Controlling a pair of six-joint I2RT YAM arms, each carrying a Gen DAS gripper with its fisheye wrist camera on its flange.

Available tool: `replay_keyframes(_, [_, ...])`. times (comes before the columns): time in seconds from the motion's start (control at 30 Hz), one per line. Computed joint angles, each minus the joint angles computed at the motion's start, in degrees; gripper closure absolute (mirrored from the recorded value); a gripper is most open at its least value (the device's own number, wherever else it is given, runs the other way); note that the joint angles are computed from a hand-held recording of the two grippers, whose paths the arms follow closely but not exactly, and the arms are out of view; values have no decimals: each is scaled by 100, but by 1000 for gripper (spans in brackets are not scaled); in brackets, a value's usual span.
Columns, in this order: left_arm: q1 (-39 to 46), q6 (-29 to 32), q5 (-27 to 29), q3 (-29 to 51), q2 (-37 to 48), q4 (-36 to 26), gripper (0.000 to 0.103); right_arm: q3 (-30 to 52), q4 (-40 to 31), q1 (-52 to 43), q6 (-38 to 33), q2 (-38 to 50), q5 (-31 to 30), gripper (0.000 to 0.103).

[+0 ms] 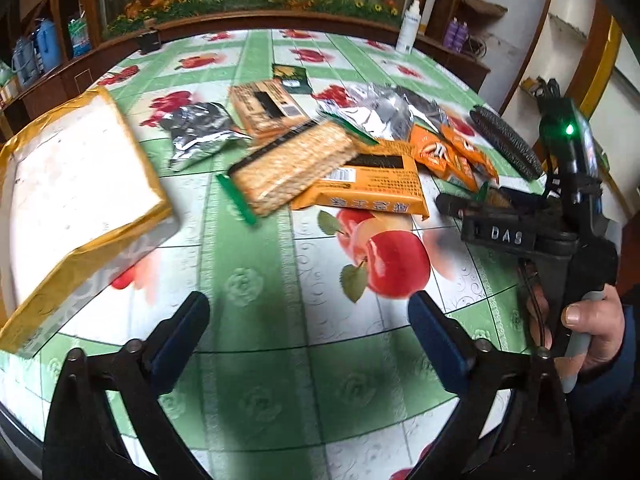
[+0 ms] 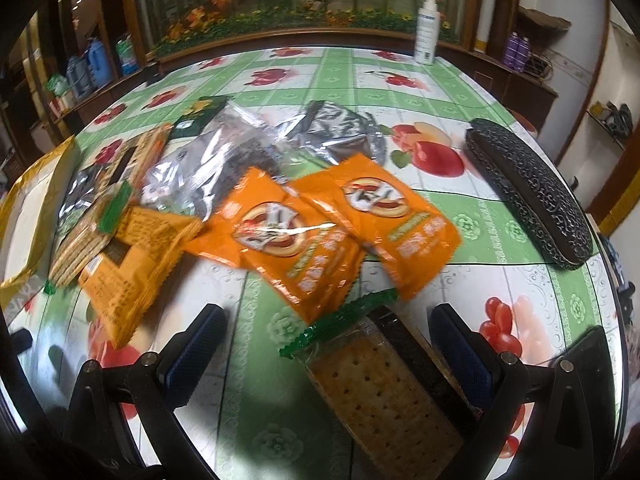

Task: Organize snacks

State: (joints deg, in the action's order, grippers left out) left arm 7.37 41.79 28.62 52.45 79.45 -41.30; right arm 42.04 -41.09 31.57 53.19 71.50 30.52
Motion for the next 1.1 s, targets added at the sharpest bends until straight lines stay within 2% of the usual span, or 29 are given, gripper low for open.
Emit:
replay_keyframes(0.17, [289,218,265,145,54,-135,6,-3,12,57,-387,-164,-412,0])
replay_keyframes(0.23, [436,378,436,343,148,-372,6,-71,36,96,-559,-349,-610,3])
replay_keyframes(0.27, [441,376,489,428,187,-397,6,-131,38,123,-710,-531,-773,8])
replay_keyframes(0.37, [343,296,498,732,367,-411,6,-266,-62,96,-1096,-1105,-1319,31])
replay_keyframes(0.43, [280,304,535,913,484,-409,6,-387,-101,-69,-1302,-1548,-1802,33])
replay_keyframes(0.5, [146,203,528,1199,724,-418,8,-442,-218,-121,-1387,-1965,-1931,41])
replay_keyframes(0.7, [-411,-107,329,1913,1457,-483,11,-469,-436,-391,-1488,-2677,-2020,39])
replay_keyframes(0.97, [-1081,-338,-198,2163,1981,-277,11,-577,-473,-879,-1791,-2913,-2544,39])
replay_keyframes(1.07, [-1048,-298,-146,2078,2024,-338,11,-676,-429,-1174,-1859,-2990,-2843,39])
replay_keyframes(1.1, [-1009,-331,-162,1894,1907,-214,18,-712,-383,-1258,-1878,-2970,-2936,38])
